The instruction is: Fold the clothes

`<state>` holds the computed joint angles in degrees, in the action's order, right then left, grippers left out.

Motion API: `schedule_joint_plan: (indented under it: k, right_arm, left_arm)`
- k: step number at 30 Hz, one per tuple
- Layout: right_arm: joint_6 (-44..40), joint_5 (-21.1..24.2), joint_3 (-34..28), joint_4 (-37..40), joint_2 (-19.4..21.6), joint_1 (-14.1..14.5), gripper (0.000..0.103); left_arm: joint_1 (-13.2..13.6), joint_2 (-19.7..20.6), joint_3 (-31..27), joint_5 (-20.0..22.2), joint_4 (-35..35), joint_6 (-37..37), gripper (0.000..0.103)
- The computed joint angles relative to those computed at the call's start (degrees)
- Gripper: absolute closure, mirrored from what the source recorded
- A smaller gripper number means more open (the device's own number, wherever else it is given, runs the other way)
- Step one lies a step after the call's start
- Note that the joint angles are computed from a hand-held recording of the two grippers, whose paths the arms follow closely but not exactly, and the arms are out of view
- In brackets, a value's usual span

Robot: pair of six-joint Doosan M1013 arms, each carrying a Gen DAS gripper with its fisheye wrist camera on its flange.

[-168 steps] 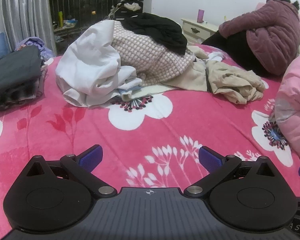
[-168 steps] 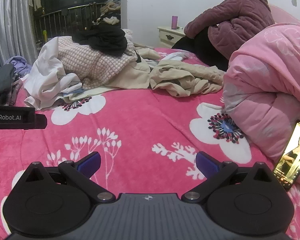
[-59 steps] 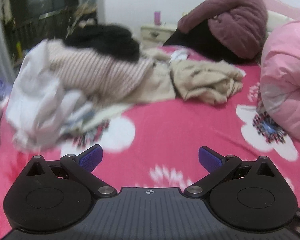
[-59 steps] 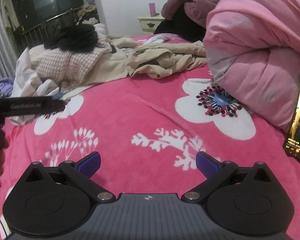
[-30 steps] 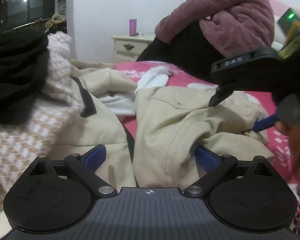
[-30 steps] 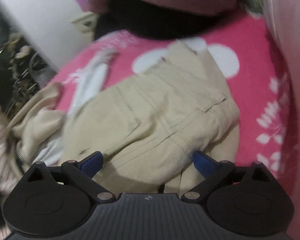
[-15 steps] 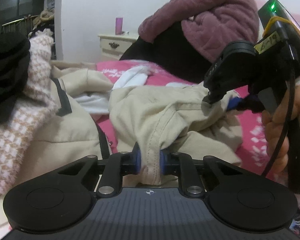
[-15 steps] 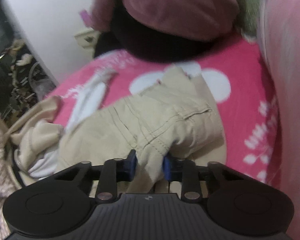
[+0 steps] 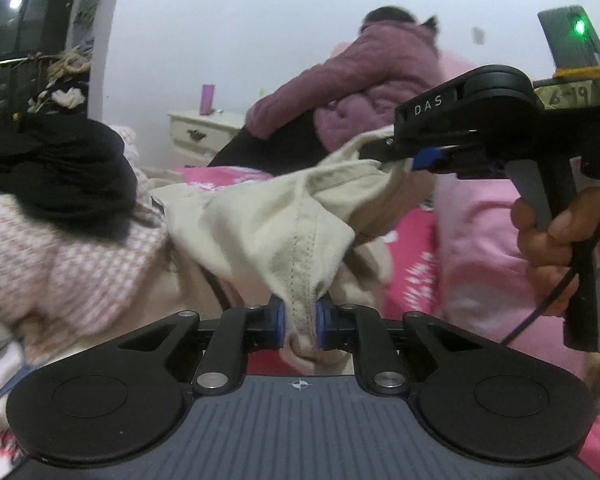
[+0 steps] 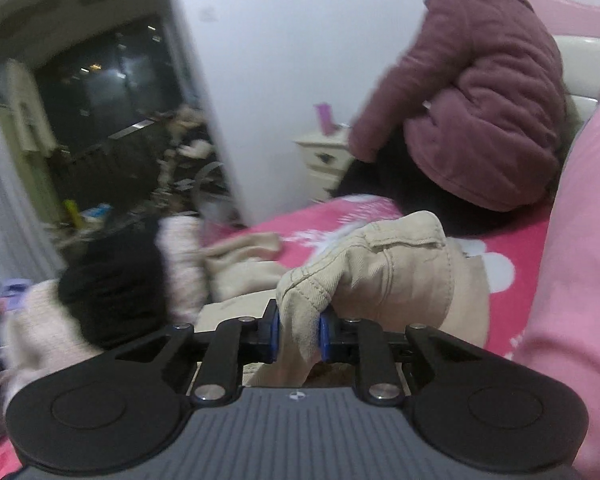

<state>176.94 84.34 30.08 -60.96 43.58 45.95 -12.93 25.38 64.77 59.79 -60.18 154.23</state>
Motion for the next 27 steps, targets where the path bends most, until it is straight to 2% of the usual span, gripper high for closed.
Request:
schedule_joint_plan:
  k: [4,7,10,12,15,17,18,20,21,23,24,25,26,27]
  right_arm:
    - [-0.75,-0.71,-2.72,-2.26,1.36,4.38,0.081]
    - [-2.66,-0.46,-5.66,-2.53,3.1,7.64,0.081]
    - [-5.6,1.66,-10.53,-0.88,6.31,10.44,0.081]
    - [-4.48,2.77,-11.72,1.49,7.56,11.84,0.081]
    - [-4.64,5.15,-13.68,4.56,9.68,13.38,0.081]
    - [-5.31,7.05,-14.69,6.44,10.84,13.98,0.081]
    - [-5.23,7.29,-14.08,8.03,10.77,14.07,0.081]
    - [-5.1,7.49,-14.11,11.38,10.98,14.05,0.076]
    - [-4.65,7.59,-13.99,12.85,10.87,14.06,0.074]
    - [0.99,4.24,-7.9,14.42,7.49,14.27,0.06]
    - [3.98,2.08,-4.71,15.07,5.63,14.38,0.057]
    - [6.83,0.0,-1.83,15.62,3.93,14.49,0.049]
    - [9.9,-2.06,1.14,15.98,2.17,14.65,0.042]
    - [13.37,-3.7,4.11,15.94,0.4,14.94,0.04]
  left_arm:
    - [4.02,-3.6,4.17,6.37,-3.44,5.3,0.091]
    - [6.93,-6.13,7.39,11.74,-2.12,7.95,0.091]
    - [8.65,-7.86,10.0,14.81,3.31,8.72,0.091]
    - [9.73,-8.86,11.56,16.68,7.04,9.27,0.09]
    - [10.25,-8.31,11.12,19.25,14.02,6.23,0.088]
    - [10.68,-7.63,9.49,22.55,17.4,4.44,0.088]
    - [11.03,-7.68,9.28,22.89,17.79,5.48,0.085]
    - [11.65,-7.9,8.68,23.15,18.03,7.78,0.074]
    - [11.86,-7.97,8.35,23.0,17.65,8.68,0.064]
    - [12.25,-8.43,8.12,21.71,16.33,9.5,0.056]
    - [12.39,-8.73,8.24,21.14,15.72,9.3,0.049]
    - [12.12,-8.63,7.88,20.3,15.27,8.3,0.044]
    - [12.1,-8.8,8.13,19.79,14.65,7.57,0.043]
    - [12.07,-9.01,8.41,19.33,14.05,6.86,0.042]
